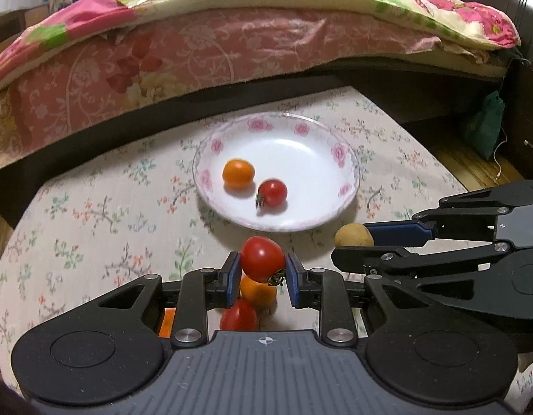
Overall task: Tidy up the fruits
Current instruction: 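Carry both held fruits over the white plate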
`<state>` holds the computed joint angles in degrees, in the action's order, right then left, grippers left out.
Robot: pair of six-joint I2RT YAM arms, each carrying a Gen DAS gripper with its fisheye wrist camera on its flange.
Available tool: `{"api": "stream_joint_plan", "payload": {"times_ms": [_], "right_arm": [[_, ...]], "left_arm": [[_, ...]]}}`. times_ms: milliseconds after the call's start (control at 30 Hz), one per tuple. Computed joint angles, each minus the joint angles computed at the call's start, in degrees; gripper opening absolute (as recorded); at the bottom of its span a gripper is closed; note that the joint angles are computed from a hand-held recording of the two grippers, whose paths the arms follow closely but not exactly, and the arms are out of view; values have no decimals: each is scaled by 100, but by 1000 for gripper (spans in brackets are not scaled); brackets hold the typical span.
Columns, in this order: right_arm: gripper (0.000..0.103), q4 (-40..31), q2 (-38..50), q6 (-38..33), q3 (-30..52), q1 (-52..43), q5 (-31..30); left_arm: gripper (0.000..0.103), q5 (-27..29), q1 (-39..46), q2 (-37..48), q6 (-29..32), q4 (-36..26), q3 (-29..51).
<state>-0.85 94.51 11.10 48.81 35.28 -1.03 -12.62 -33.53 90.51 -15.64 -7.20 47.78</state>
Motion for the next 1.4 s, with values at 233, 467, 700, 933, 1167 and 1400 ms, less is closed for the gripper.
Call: {"api": "stream_joint_plan", "payload": {"times_ms": [233,467,700,933,1167,1400], "right_arm": [[27,43,262,-14,332,-222,-27],[27,137,608,-35,657,-404,-42],[27,218,996,-86,920,-522,-74],[27,267,1241,-95,1085,-595,-99],[27,314,1421,-97,1206,-635,-107],[28,397,1498,-109,1250,-653,-79]], "left_arm": [[34,32,169,413,118,118,401],[34,79,305,835,221,215,746],[34,195,428,1150,225,238,958],[34,245,515,1382,227,287,1102],[34,257,565,1513,217,323,1176],[40,218,590,1601,216,328,1252]]}}
